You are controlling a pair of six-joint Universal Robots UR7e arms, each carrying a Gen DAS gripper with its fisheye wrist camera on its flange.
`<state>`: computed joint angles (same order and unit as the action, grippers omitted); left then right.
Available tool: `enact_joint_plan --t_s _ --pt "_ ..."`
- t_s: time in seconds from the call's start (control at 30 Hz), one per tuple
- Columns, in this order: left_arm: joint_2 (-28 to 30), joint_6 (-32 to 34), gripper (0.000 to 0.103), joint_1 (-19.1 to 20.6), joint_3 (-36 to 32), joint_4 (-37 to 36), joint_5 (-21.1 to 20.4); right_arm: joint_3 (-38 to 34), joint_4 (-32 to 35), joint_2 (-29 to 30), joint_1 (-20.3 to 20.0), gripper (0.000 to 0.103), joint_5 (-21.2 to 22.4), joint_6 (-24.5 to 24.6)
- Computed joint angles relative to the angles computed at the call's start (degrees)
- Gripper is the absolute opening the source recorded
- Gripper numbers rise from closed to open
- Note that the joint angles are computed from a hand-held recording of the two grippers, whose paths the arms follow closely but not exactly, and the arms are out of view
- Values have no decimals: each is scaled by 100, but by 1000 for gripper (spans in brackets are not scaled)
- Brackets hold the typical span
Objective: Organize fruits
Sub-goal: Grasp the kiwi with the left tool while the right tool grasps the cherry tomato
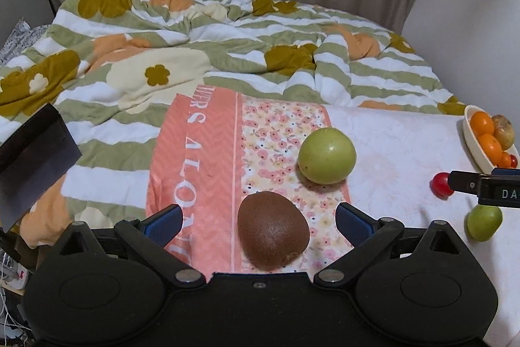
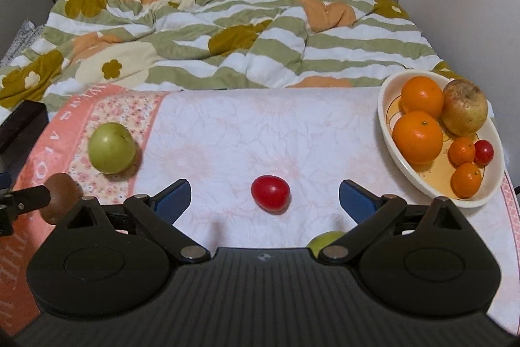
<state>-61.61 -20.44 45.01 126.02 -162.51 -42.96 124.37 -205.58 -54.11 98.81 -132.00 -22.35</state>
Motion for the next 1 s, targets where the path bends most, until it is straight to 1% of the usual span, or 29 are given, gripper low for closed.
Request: enact_joint_plan --t_s 0.03,0.07,0.13,0.23,0.33,0.43,0.5,0.6,0.67,0.83,0.9,0.93,0.97,1.0 --pt "33 15 99 19 -24 25 -16 -23 5 32 -30 103 0 -21" --pt "79 27 95 36 -59 53 -36 -35 9 51 -52 103 5 -35" --pt "178 36 93 71 -130 113 -75 -75 40 88 -108 103 34 -52" --pt "312 -2 91 95 -199 169 -20 -130 143 116 -186 103 67 11" --pt "402 -55 84 126 -261 233 -23 -179 294 123 -245 102 106 44" --pt "445 -120 75 151 -309 351 -34 -241 351 176 -290 99 105 -1" --pt "456 -180 61 170 -345 471 -56 -275 384 202 -313 95 113 -14" --pt "443 -227 61 182 -342 492 -86 -323 431 232 -351 88 138 -50" --pt "431 -245 60 171 -337 523 -79 -357 493 244 -367 80 135 -59" --pt "416 -312 60 160 -329 560 -84 -396 611 243 -393 70 138 -63" --pt "398 -343 59 152 -314 580 -85 -397 637 249 -390 63 149 -37" --pt "384 -358 59 147 -305 595 -85 -399 621 260 -383 52 133 -42" --pt "375 -369 59 142 -299 610 -90 -403 595 267 -380 49 115 -73" --pt "359 -377 59 137 -292 633 -102 -389 591 256 -378 49 132 -83"
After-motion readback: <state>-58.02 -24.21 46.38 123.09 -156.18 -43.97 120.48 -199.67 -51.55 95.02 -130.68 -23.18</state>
